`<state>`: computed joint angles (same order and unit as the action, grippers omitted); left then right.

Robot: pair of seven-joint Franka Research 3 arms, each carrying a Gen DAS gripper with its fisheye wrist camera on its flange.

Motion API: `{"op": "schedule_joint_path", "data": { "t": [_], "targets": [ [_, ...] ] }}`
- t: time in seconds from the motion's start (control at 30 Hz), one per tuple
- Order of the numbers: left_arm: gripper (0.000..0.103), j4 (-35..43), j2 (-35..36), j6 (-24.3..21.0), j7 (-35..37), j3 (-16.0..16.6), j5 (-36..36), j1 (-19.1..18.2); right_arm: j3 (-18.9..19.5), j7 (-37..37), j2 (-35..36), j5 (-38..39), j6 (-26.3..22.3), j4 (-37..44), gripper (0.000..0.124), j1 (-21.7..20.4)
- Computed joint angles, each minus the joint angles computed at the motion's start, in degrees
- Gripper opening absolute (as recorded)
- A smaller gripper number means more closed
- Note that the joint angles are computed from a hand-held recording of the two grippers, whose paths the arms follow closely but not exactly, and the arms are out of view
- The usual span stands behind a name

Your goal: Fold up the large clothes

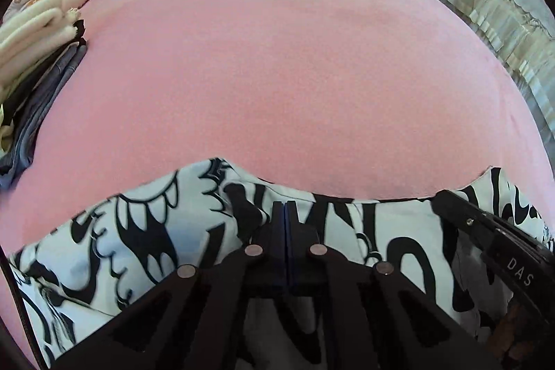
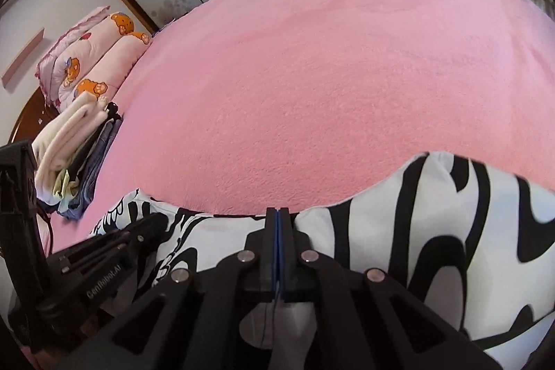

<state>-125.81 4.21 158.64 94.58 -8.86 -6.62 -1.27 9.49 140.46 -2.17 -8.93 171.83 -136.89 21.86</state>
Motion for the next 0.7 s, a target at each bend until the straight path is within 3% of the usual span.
{"op": "schedule_joint_path", "data": {
  "t": [0.1,0.33,0.37,0.43,0.47,0.53,0.7],
  "targets": [
    [0.001,0.1,-0.3,0.5,-0.7,0.5,3.9,-0.1,1.6,10.6,-1.8,-15.2,-8.2,2.0,0.0,-3.2],
    [0.001,0.2,-0.7,0.7,3.4,0.9,2.1,1.0,-0.3,9.6,-7.9,-8.4,-6.2,-5.2,0.0,-5.9],
    [0.001,0.4,-0.7,0.4,4.0,0.9,1.5,1.2,0.5,10.0,-8.7,-9.9,-8.4,-5.1,0.0,-6.8],
    [0.001,0.1,-0.9,0.5,4.0,1.1,1.7,1.3,4.8,12.7,-9.8,-17.6,-19.5,-2.9,0.0,-10.6],
    [0.002,-0.1,-0.9,1.1,1.3,1.7,4.8,1.2,4.3,11.3,-10.4,-17.3,-22.0,-3.0,0.0,-10.1],
    [0.004,0.0,-0.6,1.7,-9.5,4.5,17.9,0.3,1.7,9.4,-13.0,-13.8,-20.1,-6.5,0.0,-8.9],
    [0.004,0.4,-0.1,0.1,-17.4,6.1,26.0,3.7,3.6,9.2,-18.1,-16.0,-27.4,-9.1,0.0,-11.1]
  ]
}}
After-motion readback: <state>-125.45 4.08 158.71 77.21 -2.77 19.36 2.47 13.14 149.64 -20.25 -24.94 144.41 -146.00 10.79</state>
